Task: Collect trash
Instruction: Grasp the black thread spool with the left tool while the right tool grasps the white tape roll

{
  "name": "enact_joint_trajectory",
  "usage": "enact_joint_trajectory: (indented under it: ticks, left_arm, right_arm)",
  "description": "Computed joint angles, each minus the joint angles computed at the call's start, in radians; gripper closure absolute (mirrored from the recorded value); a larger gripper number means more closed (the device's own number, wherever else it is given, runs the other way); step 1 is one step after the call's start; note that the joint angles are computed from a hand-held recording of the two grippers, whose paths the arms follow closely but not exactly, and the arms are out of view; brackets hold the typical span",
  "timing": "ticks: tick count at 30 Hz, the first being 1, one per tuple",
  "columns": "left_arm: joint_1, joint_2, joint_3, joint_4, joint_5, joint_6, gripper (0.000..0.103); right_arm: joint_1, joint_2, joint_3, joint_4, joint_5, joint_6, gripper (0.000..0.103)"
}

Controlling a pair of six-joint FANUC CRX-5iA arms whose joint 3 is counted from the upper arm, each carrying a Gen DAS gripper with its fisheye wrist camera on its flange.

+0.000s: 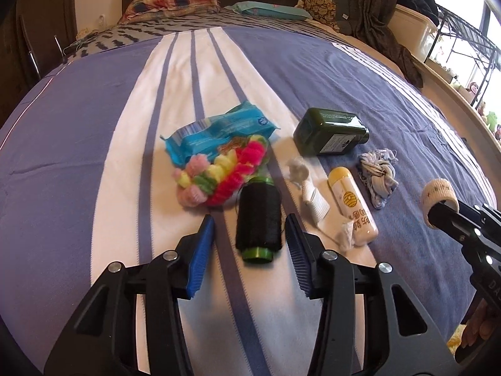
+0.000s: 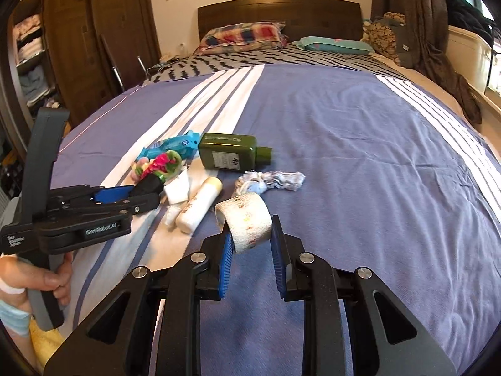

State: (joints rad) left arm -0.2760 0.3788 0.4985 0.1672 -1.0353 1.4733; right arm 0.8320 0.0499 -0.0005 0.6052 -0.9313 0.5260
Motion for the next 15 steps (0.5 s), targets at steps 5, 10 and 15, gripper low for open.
enact_joint_trajectory:
  ticks: [5, 10, 15]
  left_arm:
    - [0.007, -0.017, -0.03, 0.031, 0.003, -0.019, 0.078]
    - [0.007, -0.125, -0.152, 0.019, 0.038, -0.021, 0.079]
    - [-0.004, -0.256, -0.275, -0.013, 0.075, -0.006, 0.079]
  right_arm:
    - [0.012, -0.016, -0.016, -0.001, -0.013, -0.015, 0.079]
    - [0.048, -0.061, -0.059, 0.039, -0.024, -0.064, 0.079]
    - [0.108, -0.111, -0.111, 0.099, -0.058, -0.133, 0.079]
